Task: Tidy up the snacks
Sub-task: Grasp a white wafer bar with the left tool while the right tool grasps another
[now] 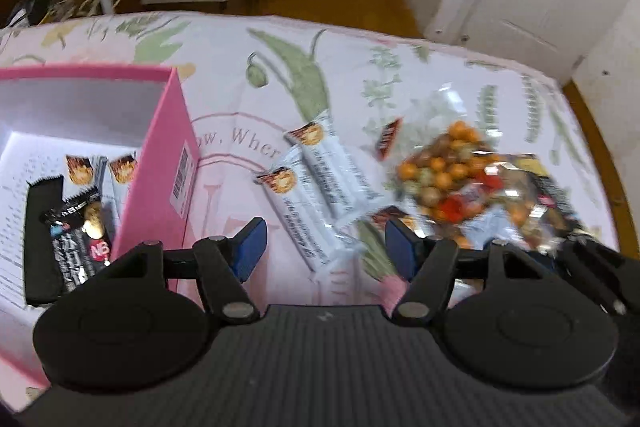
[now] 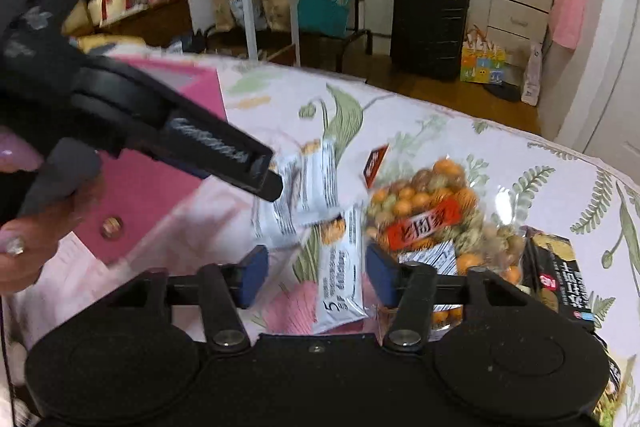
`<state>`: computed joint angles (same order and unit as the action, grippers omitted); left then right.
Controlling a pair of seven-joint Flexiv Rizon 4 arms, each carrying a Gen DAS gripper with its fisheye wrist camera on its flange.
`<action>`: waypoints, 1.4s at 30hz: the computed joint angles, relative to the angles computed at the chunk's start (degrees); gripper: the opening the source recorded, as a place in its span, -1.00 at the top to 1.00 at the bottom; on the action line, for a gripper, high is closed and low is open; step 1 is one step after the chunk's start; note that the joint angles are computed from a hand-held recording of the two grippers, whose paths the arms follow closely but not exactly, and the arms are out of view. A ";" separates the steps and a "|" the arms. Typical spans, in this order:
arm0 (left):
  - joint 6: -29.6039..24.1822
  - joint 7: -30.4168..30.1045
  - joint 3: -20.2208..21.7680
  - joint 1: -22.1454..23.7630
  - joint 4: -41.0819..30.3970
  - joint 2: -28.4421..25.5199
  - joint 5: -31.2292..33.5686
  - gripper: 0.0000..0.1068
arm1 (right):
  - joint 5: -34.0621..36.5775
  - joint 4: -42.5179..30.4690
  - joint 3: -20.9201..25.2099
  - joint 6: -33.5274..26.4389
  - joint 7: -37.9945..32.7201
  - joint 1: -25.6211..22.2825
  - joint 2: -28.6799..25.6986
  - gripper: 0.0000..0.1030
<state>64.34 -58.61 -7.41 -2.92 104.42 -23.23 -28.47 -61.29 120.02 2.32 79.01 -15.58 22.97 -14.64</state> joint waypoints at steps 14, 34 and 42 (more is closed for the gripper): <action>12.60 -4.12 -1.23 -0.92 -1.46 -8.83 6.36 0.09 | -2.35 -2.58 0.10 -9.13 0.78 2.69 -3.34 0.46; 5.96 -0.43 -0.22 0.66 3.12 -0.79 7.52 0.51 | 23.82 -1.34 6.52 -7.41 -2.81 1.68 1.42 0.47; -1.92 3.88 2.19 0.92 6.46 6.65 6.48 0.51 | 34.86 -1.35 9.62 -9.53 -8.07 2.74 4.29 0.47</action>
<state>62.42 -54.73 -5.22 -2.00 110.88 -16.59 -21.99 -26.43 118.68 11.94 69.48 -23.65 25.71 -10.35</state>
